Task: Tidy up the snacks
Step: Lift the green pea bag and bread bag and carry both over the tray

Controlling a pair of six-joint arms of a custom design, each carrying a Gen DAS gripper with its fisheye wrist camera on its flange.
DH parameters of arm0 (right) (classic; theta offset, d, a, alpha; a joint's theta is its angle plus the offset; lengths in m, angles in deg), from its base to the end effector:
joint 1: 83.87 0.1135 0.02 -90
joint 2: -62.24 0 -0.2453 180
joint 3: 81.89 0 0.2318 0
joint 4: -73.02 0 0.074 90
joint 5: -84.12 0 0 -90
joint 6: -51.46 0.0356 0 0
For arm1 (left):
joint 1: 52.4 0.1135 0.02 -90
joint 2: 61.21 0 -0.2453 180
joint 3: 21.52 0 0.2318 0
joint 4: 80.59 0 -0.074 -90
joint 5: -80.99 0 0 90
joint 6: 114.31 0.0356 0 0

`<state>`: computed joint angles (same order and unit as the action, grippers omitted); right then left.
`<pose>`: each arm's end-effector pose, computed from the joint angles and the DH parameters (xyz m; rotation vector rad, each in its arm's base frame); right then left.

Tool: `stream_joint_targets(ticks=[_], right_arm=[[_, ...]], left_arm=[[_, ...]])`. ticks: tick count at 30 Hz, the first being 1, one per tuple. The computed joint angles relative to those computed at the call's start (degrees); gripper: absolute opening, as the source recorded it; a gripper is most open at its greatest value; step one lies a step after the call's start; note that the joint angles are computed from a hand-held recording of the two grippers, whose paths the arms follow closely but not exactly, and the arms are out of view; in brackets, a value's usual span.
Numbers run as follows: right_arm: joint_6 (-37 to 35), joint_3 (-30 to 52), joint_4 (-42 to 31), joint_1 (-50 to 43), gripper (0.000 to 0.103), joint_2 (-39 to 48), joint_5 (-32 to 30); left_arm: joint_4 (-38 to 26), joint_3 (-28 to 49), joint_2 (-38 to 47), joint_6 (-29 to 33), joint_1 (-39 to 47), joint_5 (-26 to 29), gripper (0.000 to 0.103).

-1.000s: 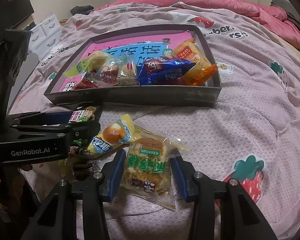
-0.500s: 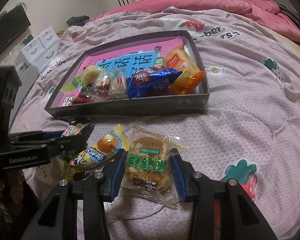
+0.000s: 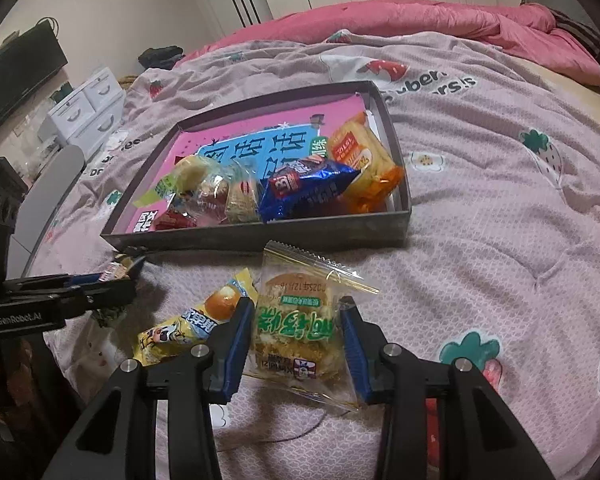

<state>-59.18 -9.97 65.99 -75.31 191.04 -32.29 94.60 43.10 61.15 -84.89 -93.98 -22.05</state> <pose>0.3407 0.0673 0.0154 -0.7901 2.4738 0.5418 0.2485 -0.2098 0.0282 -0.5103 2.6014 -0.3133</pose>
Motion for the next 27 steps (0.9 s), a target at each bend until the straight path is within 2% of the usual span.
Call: stream_joint_targets(ticks=[8,18,27], right_arm=[[0.04,-2.79,3.64,-0.5,0.043,-2.43,-2.74],[0.72,-8.65,11.96,-1.14,0.043,-7.33,-6.41],[1.16,-8.74,13.09,-2.09,0.043,-8.1,-7.83]], left_arm=[[-1.77,-2.7,-5.22,-0.28,-1.42,-4.53,0.041],[-4.34,-4.58,-10.54,-0.16,-2.55,-9.37,0.041],[-6.69,-5.17,-12.89,-0.15,-2.72,-14.13,0.041]])
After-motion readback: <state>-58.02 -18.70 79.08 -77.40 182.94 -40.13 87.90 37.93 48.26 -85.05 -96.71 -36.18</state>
